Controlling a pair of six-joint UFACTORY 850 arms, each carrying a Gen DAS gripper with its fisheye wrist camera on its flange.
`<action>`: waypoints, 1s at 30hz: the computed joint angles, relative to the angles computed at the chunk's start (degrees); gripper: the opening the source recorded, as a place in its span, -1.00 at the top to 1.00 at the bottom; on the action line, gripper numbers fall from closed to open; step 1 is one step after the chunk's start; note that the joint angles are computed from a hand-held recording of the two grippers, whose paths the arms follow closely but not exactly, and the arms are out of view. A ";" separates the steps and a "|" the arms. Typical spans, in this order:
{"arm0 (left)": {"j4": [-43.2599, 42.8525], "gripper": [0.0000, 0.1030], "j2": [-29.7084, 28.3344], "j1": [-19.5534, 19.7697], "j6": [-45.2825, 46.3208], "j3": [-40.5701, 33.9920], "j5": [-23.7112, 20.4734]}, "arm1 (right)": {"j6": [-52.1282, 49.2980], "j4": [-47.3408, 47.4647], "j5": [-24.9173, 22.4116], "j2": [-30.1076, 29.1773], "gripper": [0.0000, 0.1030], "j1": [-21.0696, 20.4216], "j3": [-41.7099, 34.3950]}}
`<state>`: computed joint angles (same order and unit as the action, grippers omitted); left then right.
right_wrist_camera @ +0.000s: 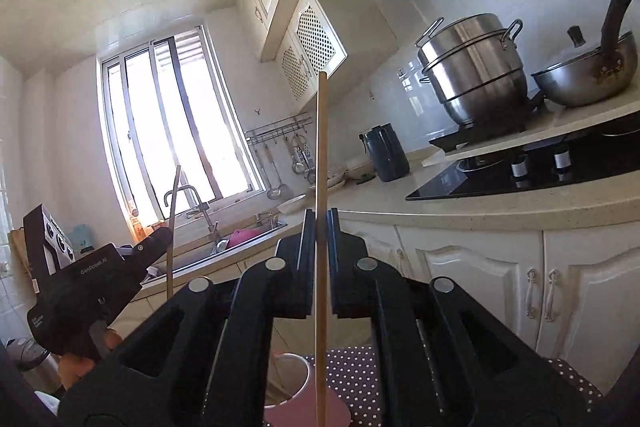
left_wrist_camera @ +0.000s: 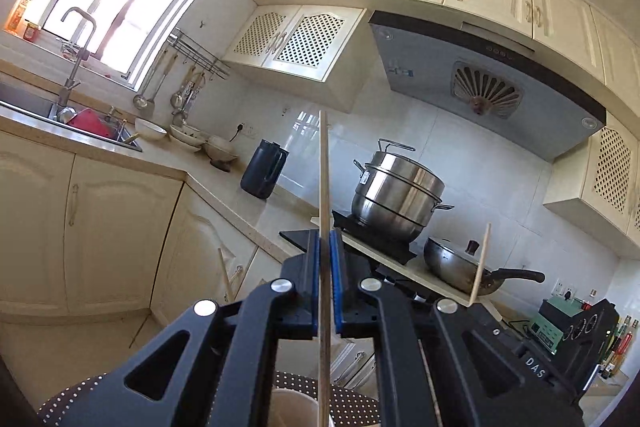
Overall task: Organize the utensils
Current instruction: 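Raise both held chopsticks upright and carry them over the pink cup, then lower both chopsticks into the pink cup and open both grippers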
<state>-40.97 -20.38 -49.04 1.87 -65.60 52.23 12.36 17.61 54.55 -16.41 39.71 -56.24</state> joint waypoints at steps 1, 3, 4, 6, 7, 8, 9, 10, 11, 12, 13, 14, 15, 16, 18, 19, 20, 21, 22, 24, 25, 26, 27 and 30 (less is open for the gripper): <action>-0.32 0.89 -0.96 0.22 0.47 -0.95 0.39 | 0.41 -0.81 0.22 -0.93 0.88 -0.12 -0.74; -0.06 0.89 -2.37 0.78 0.40 -2.27 0.52 | 2.33 -3.79 0.74 -3.06 0.88 -1.01 -2.62; 0.12 0.89 -3.00 0.98 0.14 -2.63 1.12 | 4.22 -5.73 1.05 -3.99 0.88 -1.57 -3.41; 0.59 0.89 -4.23 1.25 0.87 -3.67 1.56 | 7.38 -9.75 1.57 -5.82 0.88 -2.49 -5.21; 0.24 0.89 -5.00 1.25 1.88 -4.37 1.72 | 8.73 -11.64 1.80 -6.59 0.88 -2.79 -6.00; 0.41 0.89 -5.73 1.32 2.20 -4.93 2.14 | 9.12 -12.53 1.92 -6.97 0.88 -2.67 -6.44; 0.96 0.89 -6.41 1.50 2.11 -5.49 1.87 | 10.86 -15.03 2.76 -7.43 0.88 -2.91 -6.82; 1.43 0.89 -6.96 1.65 1.82 -5.93 1.85 | 12.96 -17.63 3.19 -7.94 0.88 -3.28 -7.40; 2.04 0.89 -7.33 1.81 1.58 -6.15 1.65 | 13.85 -18.95 3.46 -8.28 0.88 -3.51 -7.80; 2.28 0.89 -7.69 1.83 1.82 -6.27 1.86 | 15.10 -21.27 3.67 -8.69 0.88 -3.90 -8.33; 2.83 0.89 -8.11 1.91 1.91 -6.53 1.76 | 16.00 -22.64 3.63 -8.97 0.88 -4.19 -8.71; 3.59 0.89 -8.35 2.06 1.56 -6.57 1.44 | 16.77 -23.64 3.85 -9.20 0.88 -4.42 -8.85; 3.68 0.89 -8.64 2.06 1.70 -6.61 1.67 | 18.88 -26.12 4.50 -9.43 0.88 -5.02 -8.91; 3.96 0.89 -8.76 2.12 1.64 -6.49 1.72 | 20.88 -28.35 5.13 -9.67 0.88 -5.55 -8.99; 4.05 0.89 -8.90 2.32 1.98 -6.11 1.98 | 24.60 -32.76 6.86 -10.19 0.88 -6.62 -9.03; 3.78 0.89 -9.00 2.35 2.02 -5.87 2.36 | 26.90 -35.23 7.73 -10.48 0.88 -7.19 -9.15; 3.46 0.89 -9.07 2.36 1.95 -5.63 2.90 | 27.92 -36.62 8.68 -10.73 0.88 -7.65 -9.20; 3.69 0.89 -9.11 2.38 1.66 -5.38 3.31 | 29.02 -38.41 9.76 -11.12 0.88 -8.11 -9.40; 3.71 0.89 -9.17 2.42 1.73 -5.23 3.50 | 29.23 -38.88 10.12 -11.31 0.88 -8.31 -9.51; 3.86 0.89 -9.36 2.47 1.65 -5.13 3.72 | 29.68 -39.92 10.97 -11.79 0.88 -8.78 -9.95; 3.42 0.89 -9.47 2.30 1.94 -4.99 4.44 | 30.50 -40.77 11.40 -12.02 0.88 -9.00 -10.18; 3.66 0.89 -9.53 2.23 1.93 -4.95 4.75 | 31.65 -41.96 12.41 -12.57 0.88 -9.30 -10.65; 3.77 0.89 -9.58 2.20 2.03 -4.92 4.64 | 32.88 -43.23 13.39 -13.21 0.88 -9.62 -11.30; 4.04 0.89 -10.07 2.00 2.86 -5.20 4.00 | 35.93 -45.60 15.04 -15.08 0.88 -10.24 -13.08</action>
